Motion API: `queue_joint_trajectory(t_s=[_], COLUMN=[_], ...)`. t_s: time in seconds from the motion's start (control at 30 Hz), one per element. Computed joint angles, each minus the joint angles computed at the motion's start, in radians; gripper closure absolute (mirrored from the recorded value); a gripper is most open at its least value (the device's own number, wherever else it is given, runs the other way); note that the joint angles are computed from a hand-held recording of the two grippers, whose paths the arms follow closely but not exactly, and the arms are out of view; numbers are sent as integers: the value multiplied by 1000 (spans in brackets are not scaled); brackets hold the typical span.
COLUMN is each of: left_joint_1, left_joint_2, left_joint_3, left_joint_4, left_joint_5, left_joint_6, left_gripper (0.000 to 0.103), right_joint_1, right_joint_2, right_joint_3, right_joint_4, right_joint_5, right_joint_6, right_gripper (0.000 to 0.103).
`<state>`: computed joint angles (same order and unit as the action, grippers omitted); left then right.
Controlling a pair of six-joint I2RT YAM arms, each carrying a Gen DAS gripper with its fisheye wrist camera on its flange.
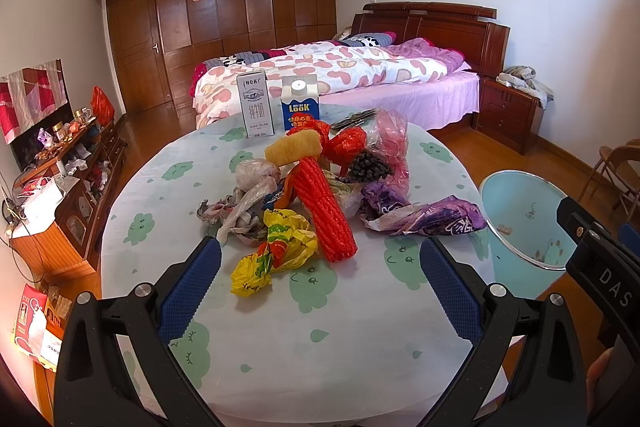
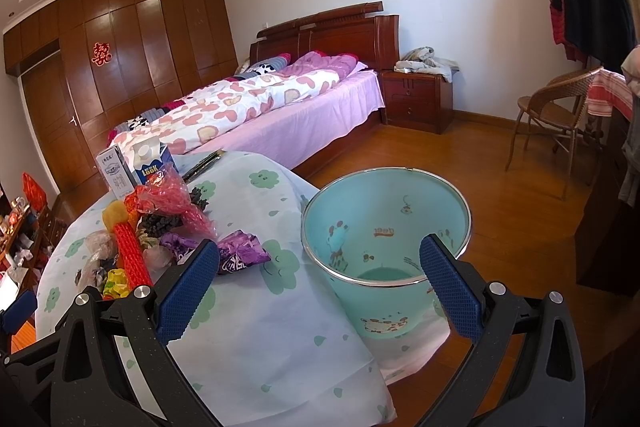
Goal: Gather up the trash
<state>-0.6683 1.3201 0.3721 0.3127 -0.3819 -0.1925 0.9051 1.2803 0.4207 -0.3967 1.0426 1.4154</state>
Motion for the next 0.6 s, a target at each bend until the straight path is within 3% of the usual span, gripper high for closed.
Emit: queue_joint_trajectory(t_s=[0.6], left_joint_1=[1], left_joint_2=[1], left_joint_3=[0], left_joint_4=[0], left_joint_5=[2], left_joint_6=[0], left_gripper=[6], right_joint_1=[4], right_joint_2=[-14], right_joint_3=[0], right_joint_4=[-25], right_joint_5=[-5], right_joint_6=[16], right_gripper=[5])
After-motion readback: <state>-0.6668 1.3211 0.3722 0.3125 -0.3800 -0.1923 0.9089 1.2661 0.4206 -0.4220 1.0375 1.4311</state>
